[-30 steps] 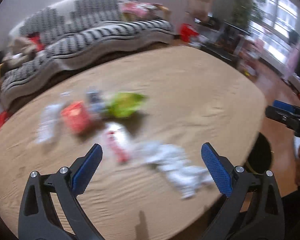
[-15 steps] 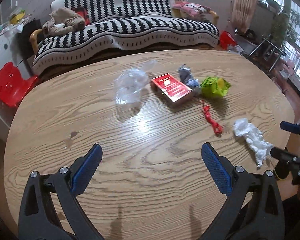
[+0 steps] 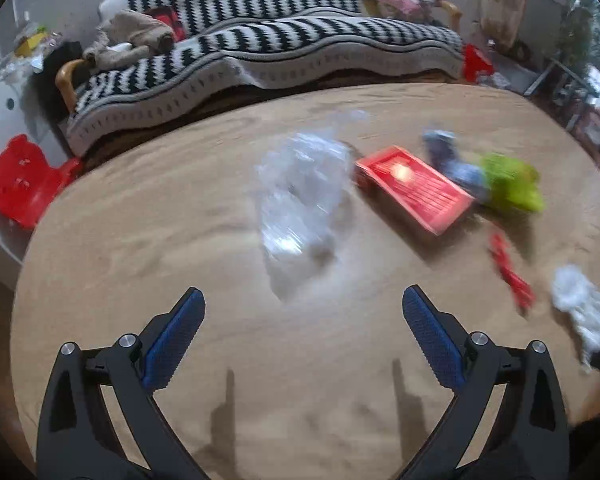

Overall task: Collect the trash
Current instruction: 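Grasp the clear plastic bag with the left tool while the right tool grasps the white tissue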

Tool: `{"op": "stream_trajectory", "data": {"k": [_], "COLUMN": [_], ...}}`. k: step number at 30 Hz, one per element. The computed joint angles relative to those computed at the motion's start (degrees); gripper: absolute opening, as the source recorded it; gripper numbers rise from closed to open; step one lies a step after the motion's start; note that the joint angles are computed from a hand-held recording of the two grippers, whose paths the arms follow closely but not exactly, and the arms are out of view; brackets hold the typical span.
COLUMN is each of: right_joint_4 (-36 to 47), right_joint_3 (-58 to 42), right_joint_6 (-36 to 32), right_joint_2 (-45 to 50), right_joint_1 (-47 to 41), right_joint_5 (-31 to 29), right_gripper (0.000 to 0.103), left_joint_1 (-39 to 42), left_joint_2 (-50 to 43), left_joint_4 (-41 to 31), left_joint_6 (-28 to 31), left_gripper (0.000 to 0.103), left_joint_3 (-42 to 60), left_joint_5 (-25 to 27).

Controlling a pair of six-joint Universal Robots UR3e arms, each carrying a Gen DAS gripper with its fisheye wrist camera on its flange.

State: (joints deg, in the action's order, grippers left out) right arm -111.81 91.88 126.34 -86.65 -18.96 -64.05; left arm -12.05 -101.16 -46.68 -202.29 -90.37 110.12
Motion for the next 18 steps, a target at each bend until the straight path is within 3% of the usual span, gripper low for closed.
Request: {"op": "stream_trajectory", "data": {"k": [6,11,14,15,16,17,18], "right_joint_4": [-3.91,-4.98,-3.77,-3.52,-3.08,-2.35,-0.68], "right_joint_3": [-1.25,-2.08,-3.05,-3.04,-3.21,-3.59,-4.53], "right_joint_6": [1.86,1.81,1.12,0.57,0.34,0.16,-0.17], "right_joint_2": [4.2,6.66,7.51,7.39,7.29,7.26,7.53], "right_joint_1": [3.35,5.18,5.24,5.08,4.83,4.55,4.21], "right_joint_5": [-3.26,-5.43,-5.04,-4.55,-4.05,-3.62,-3.22], "right_gripper": [0.092,0.079,0.067,0.055,0.036,0.029,0.028], "left_joint_1": [7.91,8.54,7.47,7.44,7.31,7.17,6.74], "left_joint_2": [-6.65,-11.99,-14.47,-14.63,-14.81,-14.85,-14.75], "left_joint_4": [3.48,2.26,2.5,3.45,3.55,3.76,4.27], "left_joint_6": [-0.21,-0.12,0.37,0.54,0.27,0.22,0.15], "left_gripper": [0.096,0.096,0.096,0.095,0.094,0.083,0.063], "left_joint_3": [4.39,9.25,11.13,10.96,11.17,11.33,11.32], "left_joint_5": [-8.77,-8.48,-5.57,-5.34,-5.02,-4.75,-4.07]}}
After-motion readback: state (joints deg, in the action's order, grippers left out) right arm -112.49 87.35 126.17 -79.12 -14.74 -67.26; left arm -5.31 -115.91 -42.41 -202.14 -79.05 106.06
